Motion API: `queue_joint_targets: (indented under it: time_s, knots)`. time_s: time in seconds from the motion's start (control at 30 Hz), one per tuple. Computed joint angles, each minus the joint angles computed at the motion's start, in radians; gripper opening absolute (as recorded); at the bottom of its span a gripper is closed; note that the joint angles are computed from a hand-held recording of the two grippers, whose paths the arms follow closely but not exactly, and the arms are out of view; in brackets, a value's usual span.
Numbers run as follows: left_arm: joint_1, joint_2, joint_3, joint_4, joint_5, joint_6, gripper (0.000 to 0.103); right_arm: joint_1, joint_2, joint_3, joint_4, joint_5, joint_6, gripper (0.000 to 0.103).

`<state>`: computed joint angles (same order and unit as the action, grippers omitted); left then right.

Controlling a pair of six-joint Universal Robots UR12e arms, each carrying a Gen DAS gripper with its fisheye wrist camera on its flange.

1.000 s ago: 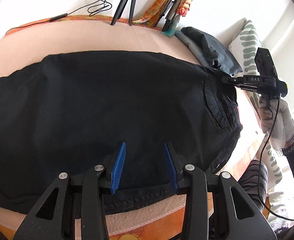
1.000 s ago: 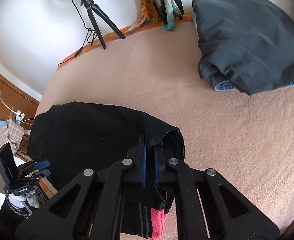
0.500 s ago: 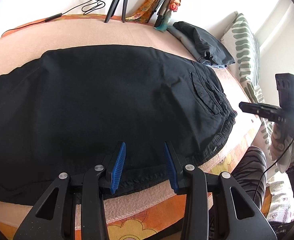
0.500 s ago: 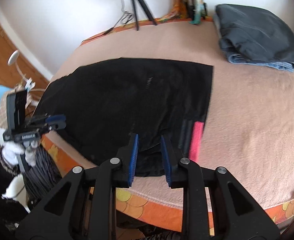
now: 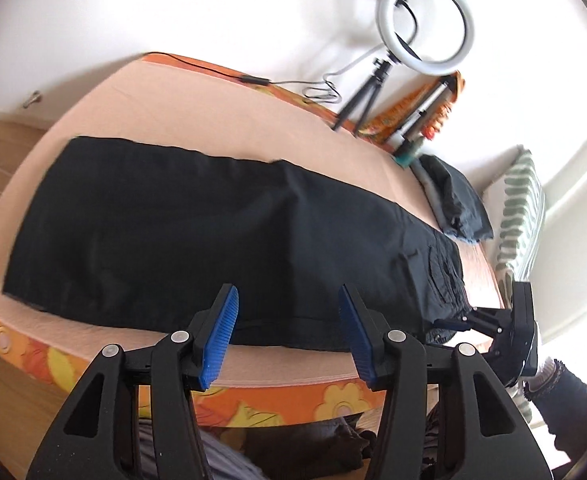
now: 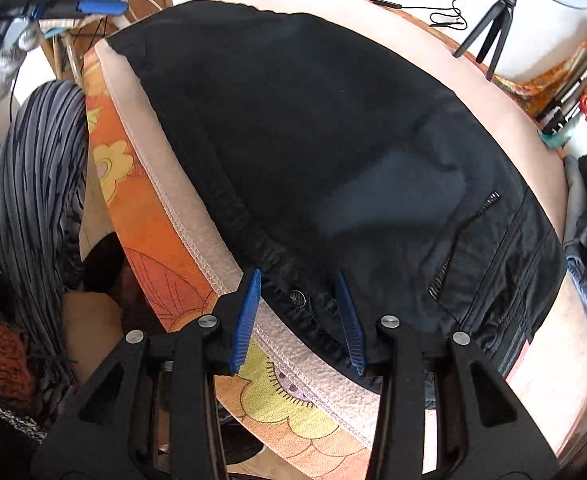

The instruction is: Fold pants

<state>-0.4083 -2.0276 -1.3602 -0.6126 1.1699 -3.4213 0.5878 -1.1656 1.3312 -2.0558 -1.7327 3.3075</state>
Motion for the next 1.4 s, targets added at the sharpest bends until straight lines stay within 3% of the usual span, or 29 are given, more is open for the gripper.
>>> queue_joint_targets:
  time_s: [0.07, 0.27, 0.43, 0.63, 0.83, 0.87, 0.9, 1.0, 1.27, 1.4]
  knots:
    - [0.024, 0.019, -0.028, 0.019, 0.019, -0.049, 0.051, 0.01, 0.015, -0.018, 0.023, -0.028, -0.04, 0.041]
    - [0.104, 0.061, -0.125, 0.111, 0.032, -0.266, 0.051, 0.011, 0.022, -0.041, 0.063, -0.003, -0.091, 0.019]
    - [0.146, 0.066, -0.167, 0.143, 0.086, -0.402, 0.051, 0.0, 0.011, -0.026, 0.04, 0.044, -0.025, 0.019]
    - [0.174, 0.033, -0.202, 0.224, 0.003, -0.579, 0.051, 0.001, -0.01, -0.002, -0.044, 0.027, 0.083, 0.027]
    - [0.153, 0.007, -0.189, 0.244, 0.045, -0.535, 0.048, -0.008, -0.026, 0.013, -0.107, 0.036, 0.177, 0.029]
    - [0.147, 0.006, -0.189, 0.253, 0.066, -0.523, 0.045, -0.009, -0.026, 0.011, -0.107, 0.036, 0.185, 0.029]
    - [0.144, 0.004, -0.184, 0.253, 0.078, -0.516, 0.031, -0.009, -0.023, 0.006, -0.101, 0.031, 0.19, 0.029]
    - [0.135, -0.005, -0.176, 0.276, 0.104, -0.501, 0.013, -0.006, -0.017, -0.01, -0.088, 0.022, 0.198, 0.029]
    - [0.092, -0.018, -0.141, 0.224, 0.242, -0.226, 0.007, -0.013, -0.005, -0.038, -0.037, 0.065, 0.235, 0.03]
    - [0.118, -0.02, -0.156, 0.253, 0.177, -0.279, 0.005, -0.012, -0.007, -0.039, -0.01, 0.08, 0.245, 0.03]
